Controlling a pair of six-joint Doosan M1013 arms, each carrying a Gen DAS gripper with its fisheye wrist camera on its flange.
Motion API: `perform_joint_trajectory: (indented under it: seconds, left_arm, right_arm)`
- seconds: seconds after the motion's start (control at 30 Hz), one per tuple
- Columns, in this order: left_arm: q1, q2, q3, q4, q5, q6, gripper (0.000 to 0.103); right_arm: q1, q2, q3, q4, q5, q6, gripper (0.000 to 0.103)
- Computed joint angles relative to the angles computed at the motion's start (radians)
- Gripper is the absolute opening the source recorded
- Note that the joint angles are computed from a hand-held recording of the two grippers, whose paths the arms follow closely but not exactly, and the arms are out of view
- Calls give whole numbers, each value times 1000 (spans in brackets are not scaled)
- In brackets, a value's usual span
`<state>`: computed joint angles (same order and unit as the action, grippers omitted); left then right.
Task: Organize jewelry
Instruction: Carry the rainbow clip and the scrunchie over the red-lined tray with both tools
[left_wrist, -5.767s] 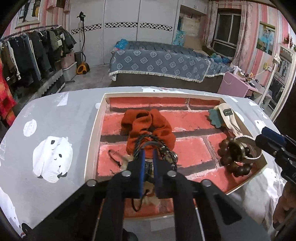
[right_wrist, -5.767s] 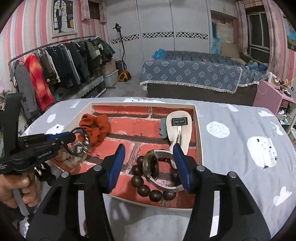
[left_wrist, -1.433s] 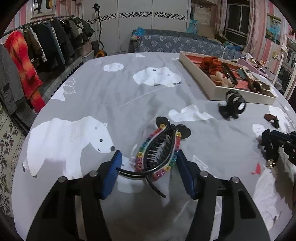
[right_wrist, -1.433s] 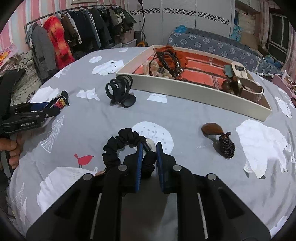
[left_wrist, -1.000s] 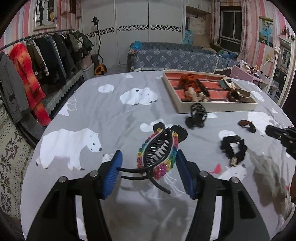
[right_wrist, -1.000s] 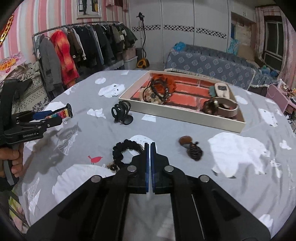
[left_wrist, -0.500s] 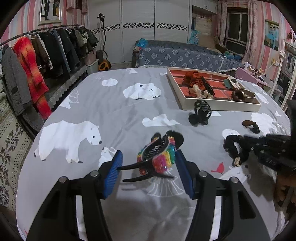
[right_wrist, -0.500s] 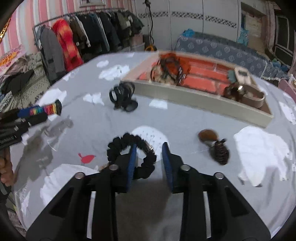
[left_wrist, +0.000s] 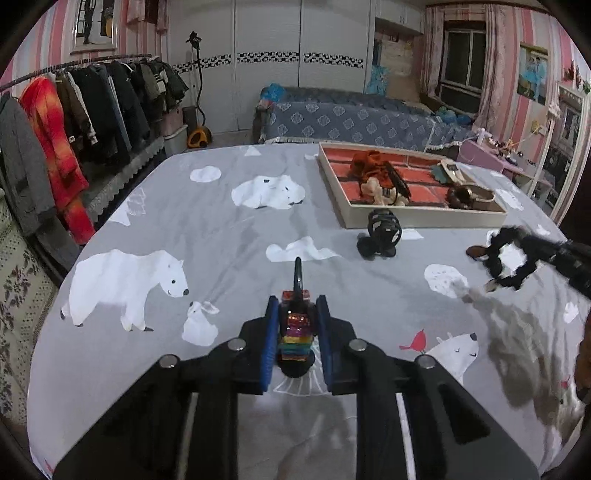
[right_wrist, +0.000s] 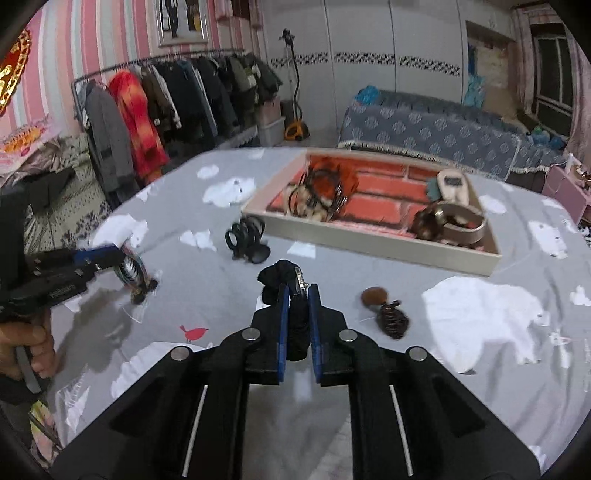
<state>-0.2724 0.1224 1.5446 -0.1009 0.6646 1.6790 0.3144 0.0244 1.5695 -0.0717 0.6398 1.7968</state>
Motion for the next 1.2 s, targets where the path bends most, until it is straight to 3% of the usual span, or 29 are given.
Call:
perform_joint_trajectory:
  seconds: [0.53, 0.9, 1.2]
  left_arm:
    - [-19, -40, -4, 11, -63, 10, 20]
    - [-73, -109, 15, 83, -105, -34, 20]
    - [-132, -146, 24, 178, -112, -120, 20]
  right_arm:
    - [-6, -41, 5, -21, -47, 13, 11]
    - [6, -129, 43, -157, -95, 115, 11]
    - [-13, -207, 92, -190, -128, 146, 11]
